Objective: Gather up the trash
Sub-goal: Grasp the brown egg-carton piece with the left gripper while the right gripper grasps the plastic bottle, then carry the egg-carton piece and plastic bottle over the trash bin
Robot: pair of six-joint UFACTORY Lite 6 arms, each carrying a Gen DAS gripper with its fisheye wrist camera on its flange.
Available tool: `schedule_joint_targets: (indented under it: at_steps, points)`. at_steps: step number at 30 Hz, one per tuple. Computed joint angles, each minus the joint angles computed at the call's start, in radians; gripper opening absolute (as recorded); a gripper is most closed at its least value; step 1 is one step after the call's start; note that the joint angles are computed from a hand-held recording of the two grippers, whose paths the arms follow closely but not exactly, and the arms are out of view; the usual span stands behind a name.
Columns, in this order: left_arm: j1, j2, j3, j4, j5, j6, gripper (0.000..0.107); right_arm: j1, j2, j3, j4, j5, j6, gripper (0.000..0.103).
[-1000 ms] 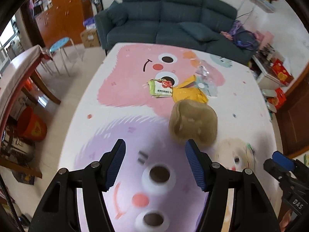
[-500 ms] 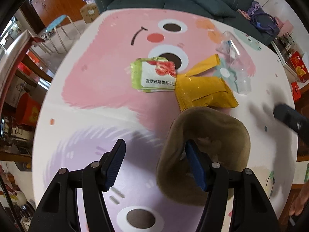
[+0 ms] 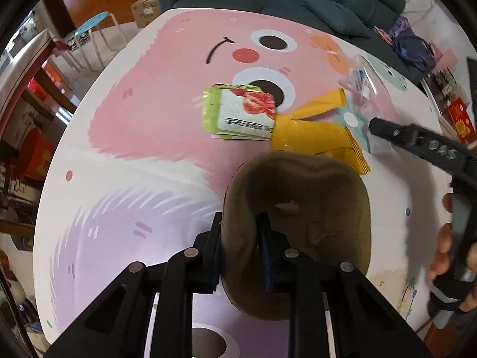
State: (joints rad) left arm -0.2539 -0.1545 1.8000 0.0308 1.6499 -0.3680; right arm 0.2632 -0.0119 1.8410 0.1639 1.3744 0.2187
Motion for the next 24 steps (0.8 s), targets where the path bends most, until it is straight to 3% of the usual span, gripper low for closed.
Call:
schedule_joint_targets:
  at_steps: [4,5,6,16,24]
  points:
    - [0.078,-0.017,0.002,-0.038,0.012,0.040,0.016,0.046,-0.006,-0.039,-0.048,-0.042,0.012,0.046]
    - [0.085,-0.013,0.009,-0.039,0.014,0.044,0.015,0.062,-0.011,-0.047,-0.064,-0.052,0.016,0.032]
    - [0.089,-0.015,0.011,-0.038,0.017,0.048,0.015,0.076,-0.013,-0.051,-0.080,-0.050,0.022,0.029]
    - [0.110,-0.048,0.026,-0.049,0.045,0.076,0.014,0.014,-0.167,-0.165,0.009,-0.011,0.006,0.029]
    - [0.086,-0.135,0.052,-0.073,0.135,0.078,0.011,-0.003,-0.347,-0.207,0.023,0.101,0.103,0.029]
